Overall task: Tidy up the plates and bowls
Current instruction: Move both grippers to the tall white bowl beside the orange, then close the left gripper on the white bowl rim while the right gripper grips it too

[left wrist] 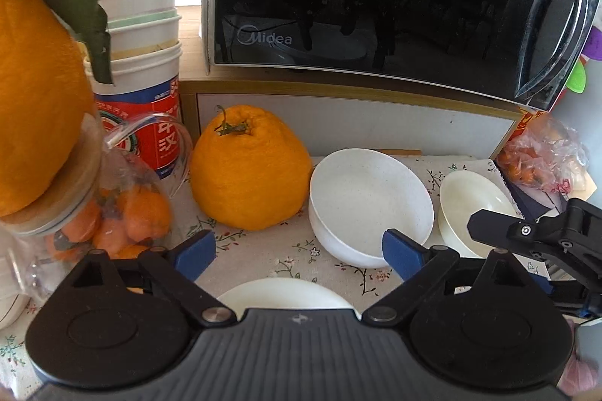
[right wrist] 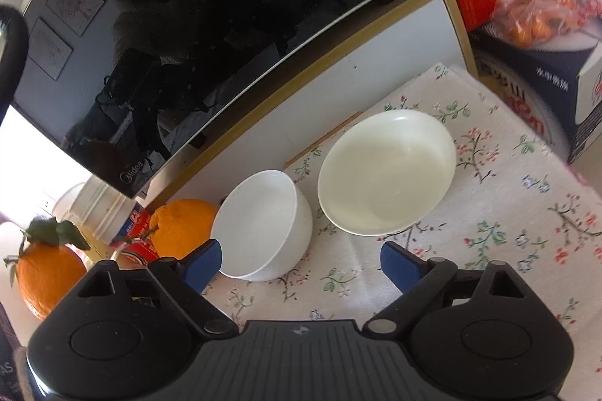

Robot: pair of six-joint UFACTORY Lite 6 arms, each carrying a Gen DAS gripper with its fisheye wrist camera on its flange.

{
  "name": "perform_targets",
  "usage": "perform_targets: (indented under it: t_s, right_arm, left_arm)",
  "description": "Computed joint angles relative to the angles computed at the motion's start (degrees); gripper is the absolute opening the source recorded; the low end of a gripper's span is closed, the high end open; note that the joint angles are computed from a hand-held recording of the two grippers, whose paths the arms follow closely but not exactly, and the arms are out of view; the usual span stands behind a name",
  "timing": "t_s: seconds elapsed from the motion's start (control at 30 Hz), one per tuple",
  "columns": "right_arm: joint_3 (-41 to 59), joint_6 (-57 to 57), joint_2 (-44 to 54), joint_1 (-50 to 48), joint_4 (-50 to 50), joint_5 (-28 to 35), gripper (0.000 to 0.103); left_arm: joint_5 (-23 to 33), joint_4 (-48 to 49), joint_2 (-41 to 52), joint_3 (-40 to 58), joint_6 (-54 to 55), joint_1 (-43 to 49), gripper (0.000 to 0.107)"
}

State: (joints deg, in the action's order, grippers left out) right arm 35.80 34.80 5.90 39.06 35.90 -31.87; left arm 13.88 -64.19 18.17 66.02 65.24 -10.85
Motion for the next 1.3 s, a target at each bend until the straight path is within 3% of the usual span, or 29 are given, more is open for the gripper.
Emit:
perform_targets:
  t_s: [0.13, 0.37, 0.57, 0.67, 0.73, 0.87, 1.3]
  right_arm:
    - [3.34, 8.08, 5.17, -2.6, -9.95, -1.14, 0.085]
    - [6.64, 16.71, 11.25, -4.62, -18.36, -3.57, 0.057]
    - [6.66, 22.22, 14.16, -6.06, -21.97, -7.02, 0.04]
    - [6.7, 23.97, 15.01, -6.95, -23.83, -7.9, 0.031]
    - [6.96, 23.91, 15.38, -6.86, -24.25, -8.03, 0.022]
    - [5.18, 23.6, 14.13, -6.85, -24.6, -8.94, 0.02]
    - [0.41, 15.24, 1.71, -2.43, -16.06, -2.24, 0.019]
  left_arm:
    - [3.05, -1.93, 4.89, 4.63, 1.04, 0.18, 0.072]
    - [7.92, -1.27, 11.0, 9.94, -3.59, 0.82, 0.04]
    - [7.58, -6.69, 13.25, 10.45, -0.24, 0.22, 0.031]
    - [6.43, -5.99, 15.33, 12.53, -1.56, -0.39, 0.019]
    - [5.89, -5.93, 15.77, 12.89, -1.77, -0.55, 0.018]
    - [5.19, -3.96, 14.87, 12.4, -3.42, -0.73, 0.015]
    - [8.84, 1.84, 0.92, 2.05, -7.89, 2.22, 0.013]
